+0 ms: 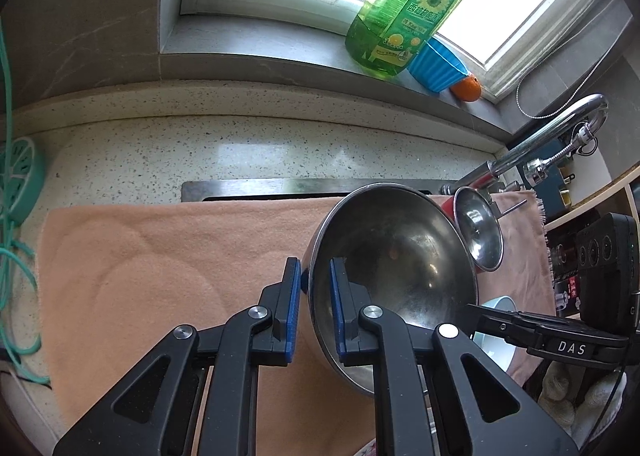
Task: Organize plates and bowls
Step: 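Lift the large steel bowl and carry it beside the plate stack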
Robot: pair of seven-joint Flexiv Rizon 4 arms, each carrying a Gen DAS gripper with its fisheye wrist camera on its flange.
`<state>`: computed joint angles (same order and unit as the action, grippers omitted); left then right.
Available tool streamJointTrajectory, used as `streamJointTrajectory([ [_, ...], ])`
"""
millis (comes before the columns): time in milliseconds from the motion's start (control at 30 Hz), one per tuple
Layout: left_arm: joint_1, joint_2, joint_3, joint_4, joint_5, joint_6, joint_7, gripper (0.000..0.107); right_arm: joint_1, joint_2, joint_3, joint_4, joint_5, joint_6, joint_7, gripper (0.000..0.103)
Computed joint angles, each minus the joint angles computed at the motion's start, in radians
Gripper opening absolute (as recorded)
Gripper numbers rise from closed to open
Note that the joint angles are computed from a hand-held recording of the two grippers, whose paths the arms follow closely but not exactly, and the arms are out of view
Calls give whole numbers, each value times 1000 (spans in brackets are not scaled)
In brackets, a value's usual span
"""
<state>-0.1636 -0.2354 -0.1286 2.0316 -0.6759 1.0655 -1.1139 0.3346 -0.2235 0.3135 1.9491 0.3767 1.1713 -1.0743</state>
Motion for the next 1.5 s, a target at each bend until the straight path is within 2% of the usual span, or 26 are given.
streamJointTrajectory([
  [500,-28,237,85,259,-85,73,-7,13,78,34,43,7,-8,-23,-69,15],
  [833,-29,404,164,430,5,72,-107,13,155,26,72,13,-32,-43,-111,15],
  [1133,20,552,224,553,124,22,-215,13,208,-17,103,-7,-48,-71,-138,15],
  [1500,82,645,269,618,206,-46,-274,13,241,-65,123,-39,-46,-90,-165,15],
])
